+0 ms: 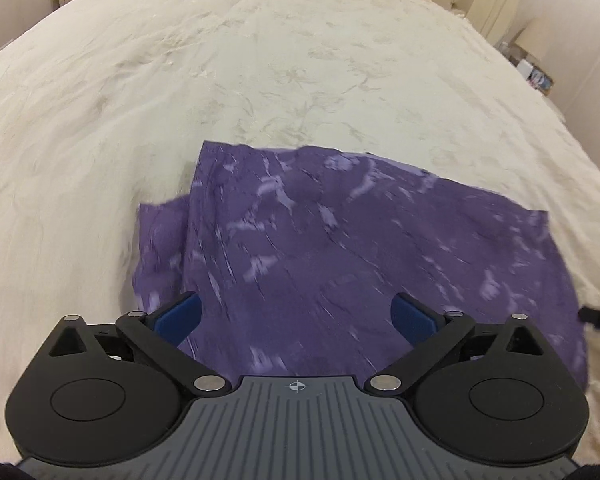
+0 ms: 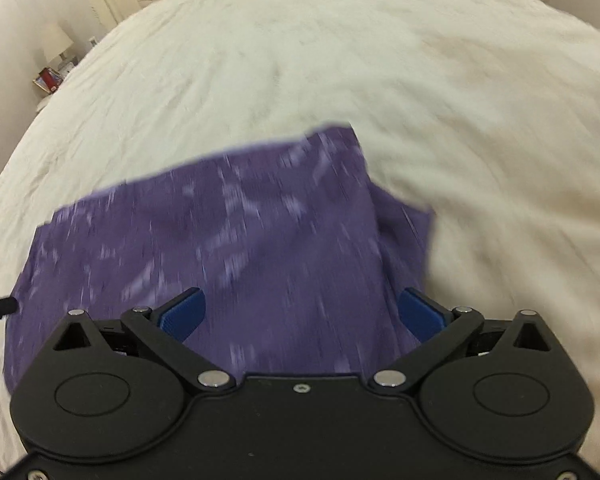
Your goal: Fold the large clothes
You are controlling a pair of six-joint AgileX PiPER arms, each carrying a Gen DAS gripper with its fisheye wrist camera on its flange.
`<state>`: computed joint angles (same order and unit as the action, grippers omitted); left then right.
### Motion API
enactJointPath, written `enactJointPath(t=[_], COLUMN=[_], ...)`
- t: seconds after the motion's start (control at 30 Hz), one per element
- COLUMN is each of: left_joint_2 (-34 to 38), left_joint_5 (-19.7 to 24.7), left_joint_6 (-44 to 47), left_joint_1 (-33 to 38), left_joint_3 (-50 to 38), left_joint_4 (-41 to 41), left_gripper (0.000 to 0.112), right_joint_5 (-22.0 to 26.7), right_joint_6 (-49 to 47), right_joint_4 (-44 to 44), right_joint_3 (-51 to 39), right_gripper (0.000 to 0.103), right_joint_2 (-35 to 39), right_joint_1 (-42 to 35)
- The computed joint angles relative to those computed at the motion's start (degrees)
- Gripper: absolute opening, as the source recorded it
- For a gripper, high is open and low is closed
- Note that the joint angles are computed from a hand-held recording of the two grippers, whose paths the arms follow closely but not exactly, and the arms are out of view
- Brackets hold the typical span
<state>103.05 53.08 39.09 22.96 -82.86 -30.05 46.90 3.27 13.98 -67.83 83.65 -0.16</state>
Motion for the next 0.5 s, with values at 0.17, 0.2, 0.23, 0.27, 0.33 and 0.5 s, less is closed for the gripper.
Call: enactJointPath(t=[0.17,0.2,0.23,0.27,0.33,0.5], left_joint_2=[-2.53,-2.76,-2.94,-3.13,-3.32,-2.41], left_joint_5=[3.94,4.9,5.31,5.6,5.02,3.95], left_joint_6=[0.18,0.67,1.0,1.09,0.84,-1.43], left_joint_1=[-0.81,-1.03,-1.55,-2.23,-4.26,-8.63], left_joint_3=[1.68,1.83,2.11,2.29,2.75,1.7], left_joint_4=[-1.95,-2.89,-3.56,-3.88,-4.08,-6.19], left_gripper=[0.103,0.103,0.103,0.103,0.103,0.103], right_joint_5=[2.51,3.04,3.56,4.15,5.11,7.01], right_joint_6=[5.9,7.27,8.41,9.14,10.77,9.57], right_joint_4=[-0.21,-0.15,-0.01,0.29,0.2,2.59], right_joint_3=[8.2,9.73,11.06,12.09,13.74,15.2], right_gripper=[0.102,0.102,0.102,0.102,0.102,0.102], right_joint_2=[-8.92,-10.63,-12.18,-13.47,-15.8,-18.79], right_joint_1=[-0.83,-0.83,-0.86,-0.97,-0.75,-2.16])
